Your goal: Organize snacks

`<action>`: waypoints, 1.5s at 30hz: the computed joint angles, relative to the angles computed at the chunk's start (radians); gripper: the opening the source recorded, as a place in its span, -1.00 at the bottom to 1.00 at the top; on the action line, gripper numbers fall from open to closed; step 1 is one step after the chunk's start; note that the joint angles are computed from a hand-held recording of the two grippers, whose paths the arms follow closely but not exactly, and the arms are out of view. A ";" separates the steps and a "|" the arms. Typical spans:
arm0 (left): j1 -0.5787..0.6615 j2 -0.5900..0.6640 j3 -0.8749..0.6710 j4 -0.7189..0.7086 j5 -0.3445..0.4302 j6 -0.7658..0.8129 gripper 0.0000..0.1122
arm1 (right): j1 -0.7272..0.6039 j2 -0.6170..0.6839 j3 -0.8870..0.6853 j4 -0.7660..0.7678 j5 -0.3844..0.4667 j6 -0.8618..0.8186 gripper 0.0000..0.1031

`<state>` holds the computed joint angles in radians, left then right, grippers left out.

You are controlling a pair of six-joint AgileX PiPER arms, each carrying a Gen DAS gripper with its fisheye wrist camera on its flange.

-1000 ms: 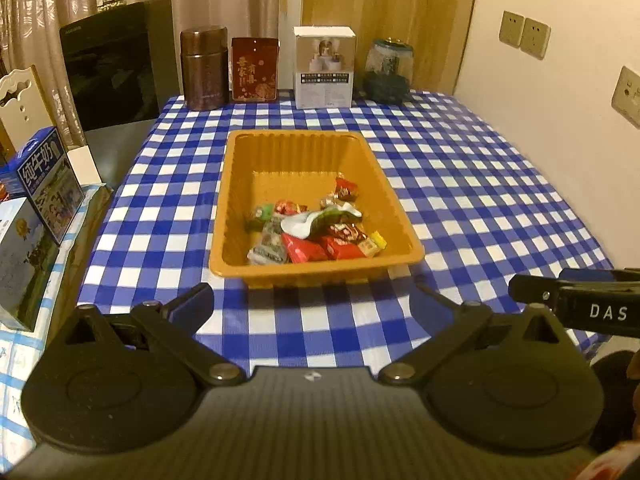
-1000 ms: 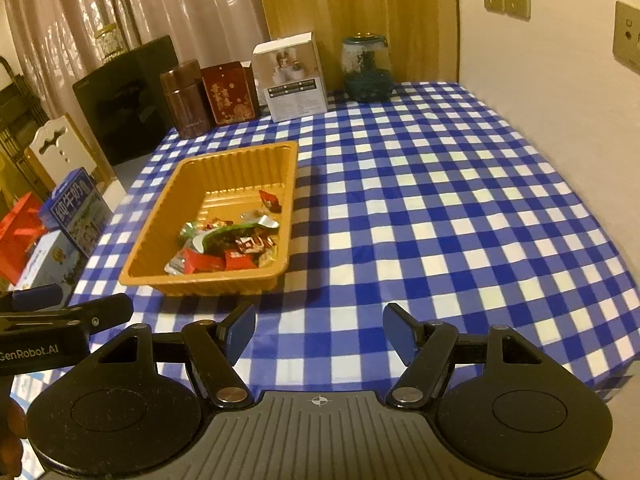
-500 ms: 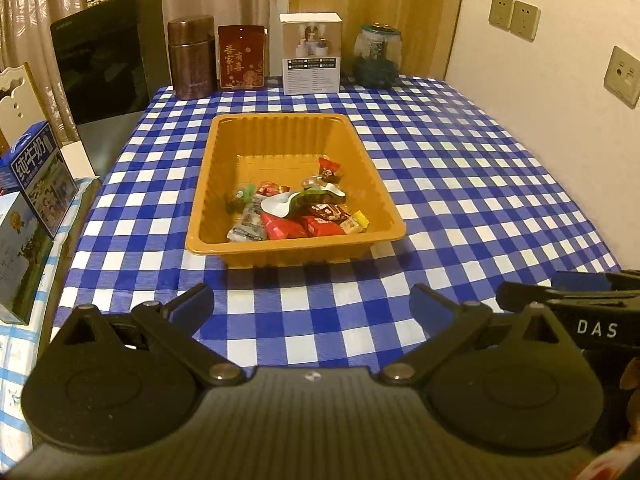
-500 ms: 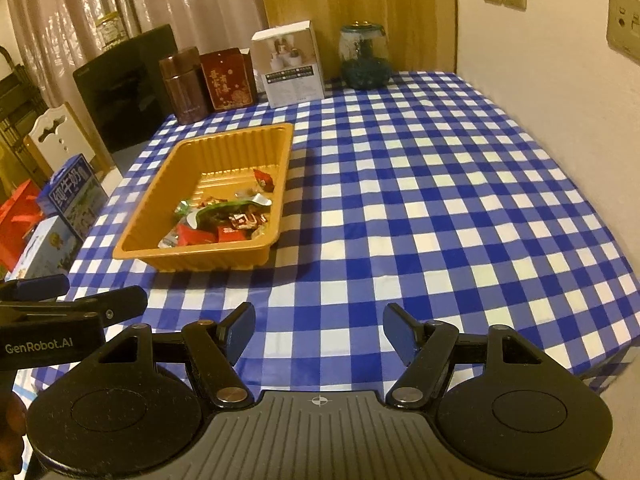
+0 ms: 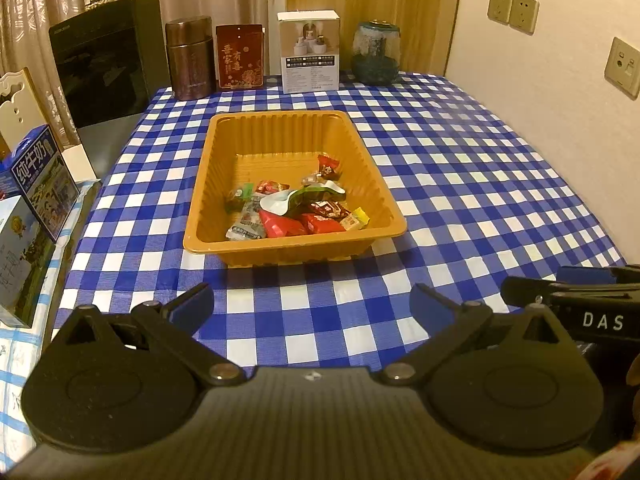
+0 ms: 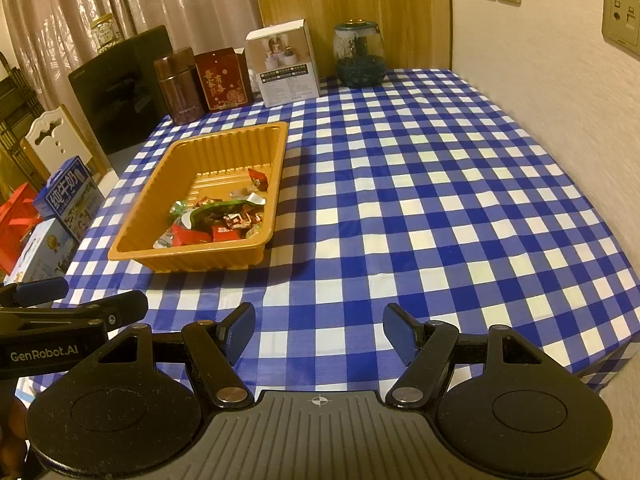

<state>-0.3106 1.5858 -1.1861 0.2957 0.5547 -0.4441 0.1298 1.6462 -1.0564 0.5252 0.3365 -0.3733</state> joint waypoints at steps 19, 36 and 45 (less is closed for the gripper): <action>-0.002 -0.001 0.002 0.002 -0.008 0.002 0.84 | -0.006 -0.002 0.006 0.018 -0.002 -0.023 0.37; -0.004 -0.001 0.002 0.004 -0.006 0.000 0.84 | -0.005 -0.003 0.006 0.016 -0.002 -0.021 0.37; -0.004 -0.001 0.003 0.004 -0.006 0.001 0.84 | -0.006 -0.004 0.007 0.020 -0.004 -0.023 0.37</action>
